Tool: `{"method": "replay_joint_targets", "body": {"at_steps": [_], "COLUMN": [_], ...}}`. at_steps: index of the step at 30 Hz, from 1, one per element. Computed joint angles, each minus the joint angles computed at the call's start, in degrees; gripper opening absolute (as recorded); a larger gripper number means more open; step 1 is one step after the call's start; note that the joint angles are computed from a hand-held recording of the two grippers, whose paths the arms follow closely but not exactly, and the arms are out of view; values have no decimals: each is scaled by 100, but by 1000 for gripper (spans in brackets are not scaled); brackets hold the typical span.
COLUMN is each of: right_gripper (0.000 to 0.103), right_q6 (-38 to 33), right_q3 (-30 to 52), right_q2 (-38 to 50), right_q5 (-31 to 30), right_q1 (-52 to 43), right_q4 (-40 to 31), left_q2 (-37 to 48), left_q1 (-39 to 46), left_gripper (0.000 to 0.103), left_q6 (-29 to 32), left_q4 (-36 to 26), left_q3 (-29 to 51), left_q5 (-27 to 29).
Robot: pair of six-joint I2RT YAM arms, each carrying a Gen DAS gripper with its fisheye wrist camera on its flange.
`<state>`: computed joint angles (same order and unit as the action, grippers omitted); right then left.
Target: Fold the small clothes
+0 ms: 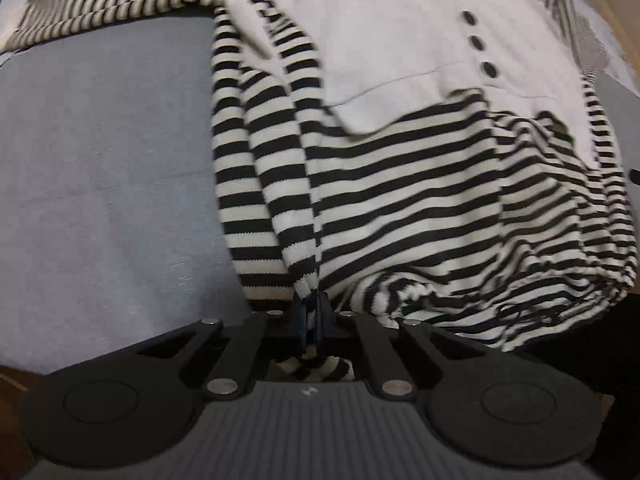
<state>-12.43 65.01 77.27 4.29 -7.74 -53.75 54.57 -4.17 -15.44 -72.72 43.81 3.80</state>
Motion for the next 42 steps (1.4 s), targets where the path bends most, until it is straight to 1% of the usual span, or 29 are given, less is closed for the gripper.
{"method": "replay_joint_targets", "body": {"at_steps": [2,4,6,7,8,9,10,11,12,13,14,16,17,18,19,20,22,24,27,29,30,31,33,34,35,38,42], "right_gripper": [0,1,2,3,7,16,21,30,34,34,34,34,34,34,34,34,34,34,34,34,34,34,34,34,34,34,34], "right_q6": [-18,-30,35,60,47,6,-74,-160,-264,-361,-468,-534,-439,-349,-206,-107,47,48,161,229,296,378,586,718,847,1142,1332], "right_q3": [70,148,143,108,110,108,111,137,142,145,154,91,97,152,224,261,266,147,47,22,-17,-106,-119,-94,-155,-228,-297], "right_q2": [13,-21,-71,-144,-223,-282,-322,-306,-255,-169,0,192,205,190,146,98,-62,-284,-447,-498,-556,-650,-650,-627,-663,-667,-622], "right_q5": [-274,-609,-938,-1081,-1289,-1527,-1759,-1855,-1845,-1720,-1428,-781,-672,-819,-1038,-1172,-1263,-1250,-1246,-1217,-1153,-1100,-1093,-1123,-1102,-1004,-726], "right_q1": [-174,-291,-257,-208,-182,-166,-137,-74,20,165,362,677,742,689,610,551,513,499,573,634,689,746,809,828,883,1083,1363], "right_q4": [-103,-203,-100,-34,-21,-39,-94,-168,-257,-389,-582,-737,-682,-602,-477,-367,-78,211,560,762,865,954,1088,1149,1241,1492,1745], "left_q2": [-53,-96,-350,-474,-592,-634,-589,-454,-241,20,208,223,93,-80,-249,-403,-629,-794,-1194,-1179,-1156,-1072,-1027,-1022,-968,-779,-378], "left_q1": [161,211,52,89,49,2,-46,-183,-380,-583,-741,-826,-728,-584,-442,-315,-264,-297,-116,79,140,118,205,246,241,428,938], "left_gripper": [6,7,8,11,13,14,17,22,24,25,25,25,26,27,33,42,53,53,53,53,54,56,66,73,76,78,80], "left_q6": [30,-28,-189,-116,-95,-76,-54,-80,-164,-246,-284,-295,-293,-302,-321,-351,-504,-591,-551,-423,-390,-419,-337,-289,-273,-140,107], "left_q4": [-99,-197,-118,-55,23,93,116,115,96,6,-71,-9,49,139,245,370,562,819,1163,1647,1752,1914,2232,2326,2399,2777,3168], "left_q3": [49,195,283,356,397,414,437,415,365,314,275,292,352,416,459,485,542,507,350,145,140,148,86,88,108,54,78], "left_q5": [-87,-308,-380,-333,-254,-164,-96,-121,-229,-390,-537,-594,-564,-525,-516,-578,-1055,-1421,-1479,-1457,-1451,-1492,-1464,-1456,-1483,-1387,-1096]}}
